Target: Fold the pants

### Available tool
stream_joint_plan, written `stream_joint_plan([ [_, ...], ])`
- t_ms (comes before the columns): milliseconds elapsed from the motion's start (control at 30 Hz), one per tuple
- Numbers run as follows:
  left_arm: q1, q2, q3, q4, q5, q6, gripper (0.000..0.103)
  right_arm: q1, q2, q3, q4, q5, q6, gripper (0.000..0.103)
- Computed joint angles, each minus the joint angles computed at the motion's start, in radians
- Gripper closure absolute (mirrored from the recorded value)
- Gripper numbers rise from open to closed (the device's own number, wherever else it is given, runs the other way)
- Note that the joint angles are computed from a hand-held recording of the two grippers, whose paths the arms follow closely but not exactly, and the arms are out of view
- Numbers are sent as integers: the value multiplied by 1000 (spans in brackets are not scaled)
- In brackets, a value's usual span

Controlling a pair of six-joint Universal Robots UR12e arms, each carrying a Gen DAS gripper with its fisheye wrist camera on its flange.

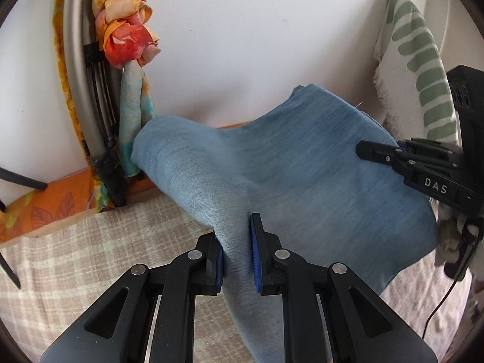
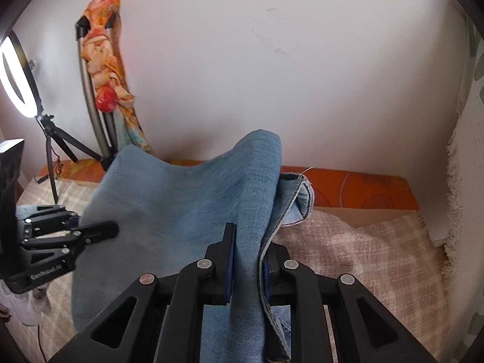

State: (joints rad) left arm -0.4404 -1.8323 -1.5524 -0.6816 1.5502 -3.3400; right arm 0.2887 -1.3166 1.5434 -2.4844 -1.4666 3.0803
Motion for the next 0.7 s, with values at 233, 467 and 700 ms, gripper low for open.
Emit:
stream_joint_plan([
  [233, -25, -15, 25, -18, 89, 46, 83, 22, 17, -18, 35, -123, -16, 73],
  [467, -43, -8, 22, -15, 145, 78, 72, 17, 8, -6, 28, -140, 2, 65],
  [700, -49, 3, 15, 10, 166, 77, 49, 15, -13, 13, 9, -149, -14, 46],
])
